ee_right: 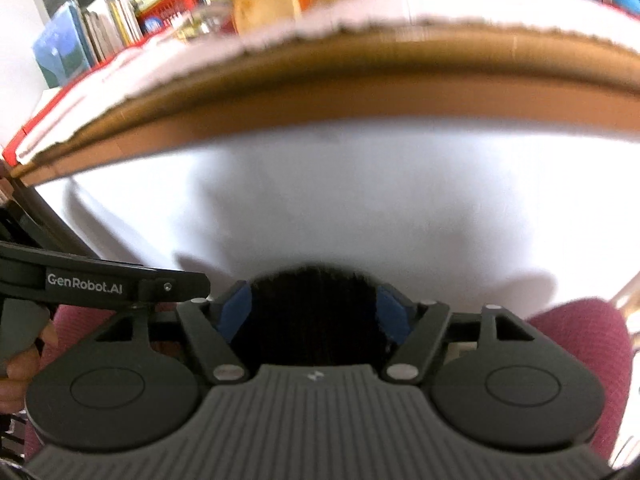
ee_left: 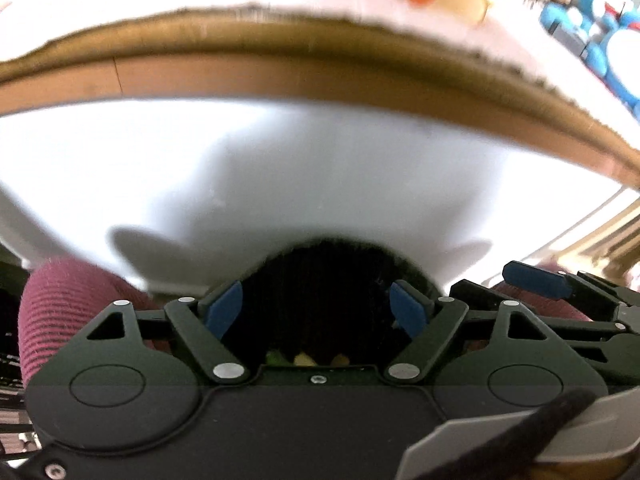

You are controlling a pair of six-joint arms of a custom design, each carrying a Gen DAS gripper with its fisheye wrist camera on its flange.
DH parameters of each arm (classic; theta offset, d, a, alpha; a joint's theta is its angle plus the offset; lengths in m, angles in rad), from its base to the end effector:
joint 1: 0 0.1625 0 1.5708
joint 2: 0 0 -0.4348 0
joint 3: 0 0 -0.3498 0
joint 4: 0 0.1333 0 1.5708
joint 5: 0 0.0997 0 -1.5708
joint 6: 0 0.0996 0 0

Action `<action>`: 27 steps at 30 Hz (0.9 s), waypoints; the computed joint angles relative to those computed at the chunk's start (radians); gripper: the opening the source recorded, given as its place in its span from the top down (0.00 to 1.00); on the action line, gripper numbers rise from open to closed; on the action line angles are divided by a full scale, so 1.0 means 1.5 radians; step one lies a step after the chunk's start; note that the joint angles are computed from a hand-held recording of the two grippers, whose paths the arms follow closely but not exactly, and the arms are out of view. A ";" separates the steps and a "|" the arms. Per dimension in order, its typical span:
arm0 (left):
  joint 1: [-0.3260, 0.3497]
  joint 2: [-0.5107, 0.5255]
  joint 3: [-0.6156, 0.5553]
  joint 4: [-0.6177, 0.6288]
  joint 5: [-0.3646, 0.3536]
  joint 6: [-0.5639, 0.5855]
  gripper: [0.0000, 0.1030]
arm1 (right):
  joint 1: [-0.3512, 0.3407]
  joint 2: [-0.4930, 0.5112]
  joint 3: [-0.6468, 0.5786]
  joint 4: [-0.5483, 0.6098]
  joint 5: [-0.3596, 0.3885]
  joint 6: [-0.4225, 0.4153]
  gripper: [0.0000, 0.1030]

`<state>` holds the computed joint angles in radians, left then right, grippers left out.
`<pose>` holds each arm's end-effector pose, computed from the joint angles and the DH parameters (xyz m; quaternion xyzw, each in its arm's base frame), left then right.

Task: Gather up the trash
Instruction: 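Raise both grippers back toward the remaining snack pile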

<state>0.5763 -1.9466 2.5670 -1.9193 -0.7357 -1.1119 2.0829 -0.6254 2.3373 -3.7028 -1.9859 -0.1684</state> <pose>-0.0574 -0.2844 0.2724 0.0017 0.9073 -0.2878 0.3065 0.2926 -0.3305 0.0282 0.2789 -0.9165 0.2355 0.1637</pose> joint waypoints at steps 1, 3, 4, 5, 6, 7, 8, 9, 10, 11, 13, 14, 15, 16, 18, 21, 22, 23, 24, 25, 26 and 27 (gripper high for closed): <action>-0.015 -0.011 0.000 0.012 0.008 -0.011 0.21 | 0.003 -0.004 0.001 -0.013 0.003 -0.011 0.19; -0.055 -0.031 -0.003 0.059 0.032 -0.042 0.19 | 0.007 -0.009 0.003 -0.036 0.012 -0.033 0.17; -0.072 -0.039 -0.005 0.084 0.042 -0.053 0.19 | 0.011 -0.013 0.004 -0.046 0.016 -0.042 0.17; -0.087 -0.043 -0.008 0.105 0.050 -0.063 0.18 | 0.013 -0.017 0.005 -0.054 0.020 -0.052 0.17; -0.100 -0.046 -0.012 0.123 0.055 -0.071 0.18 | 0.017 -0.022 0.005 -0.059 0.022 -0.059 0.16; -0.114 -0.050 -0.017 0.141 0.059 -0.080 0.18 | 0.019 -0.025 0.005 -0.066 0.025 -0.067 0.16; -0.126 -0.055 -0.021 0.153 0.062 -0.091 0.18 | 0.021 -0.027 0.004 -0.075 0.027 -0.073 0.15; -0.134 -0.065 -0.023 0.159 0.067 -0.094 0.17 | 0.024 -0.030 0.002 -0.080 0.028 -0.079 0.15; -0.154 -0.075 -0.028 0.183 0.071 -0.118 0.17 | 0.026 -0.028 0.000 -0.092 0.029 -0.086 0.15; -0.162 -0.083 -0.031 0.193 0.077 -0.127 0.17 | 0.028 -0.029 -0.002 -0.101 0.029 -0.096 0.15; -0.169 -0.095 -0.041 0.214 0.096 -0.137 0.15 | 0.029 -0.029 -0.008 -0.116 0.031 -0.115 0.14; -0.179 -0.098 -0.048 0.236 0.104 -0.152 0.15 | 0.025 -0.033 -0.009 -0.120 0.039 -0.117 0.14; -0.181 -0.098 -0.050 0.242 0.114 -0.155 0.14 | 0.021 -0.034 -0.009 -0.124 0.049 -0.115 0.14; -0.179 -0.100 -0.051 0.246 0.123 -0.153 0.14 | 0.017 -0.035 -0.011 -0.126 0.057 -0.112 0.14; -0.171 -0.091 -0.057 0.247 0.133 -0.153 0.14 | 0.018 -0.033 -0.018 -0.133 0.053 -0.116 0.14; -0.161 -0.084 -0.062 0.230 0.147 -0.133 0.14 | 0.019 -0.032 -0.022 -0.151 0.049 -0.146 0.14; -0.166 -0.086 -0.066 0.241 0.152 -0.140 0.14 | 0.020 -0.032 -0.026 -0.152 0.049 -0.154 0.14; -0.168 -0.088 -0.069 0.249 0.160 -0.141 0.14 | 0.020 -0.032 -0.029 -0.154 0.050 -0.160 0.14; -0.172 -0.091 -0.071 0.256 0.166 -0.143 0.14 | 0.020 -0.032 -0.033 -0.156 0.052 -0.166 0.14; -0.173 -0.092 -0.071 0.250 0.176 -0.136 0.14 | 0.020 -0.032 -0.037 -0.157 0.054 -0.171 0.14; -0.172 -0.091 -0.072 0.246 0.183 -0.132 0.14 | 0.020 -0.032 -0.042 -0.156 0.055 -0.175 0.14; -0.170 -0.089 -0.074 0.238 0.190 -0.126 0.14 | 0.021 -0.033 -0.047 -0.154 0.056 -0.176 0.14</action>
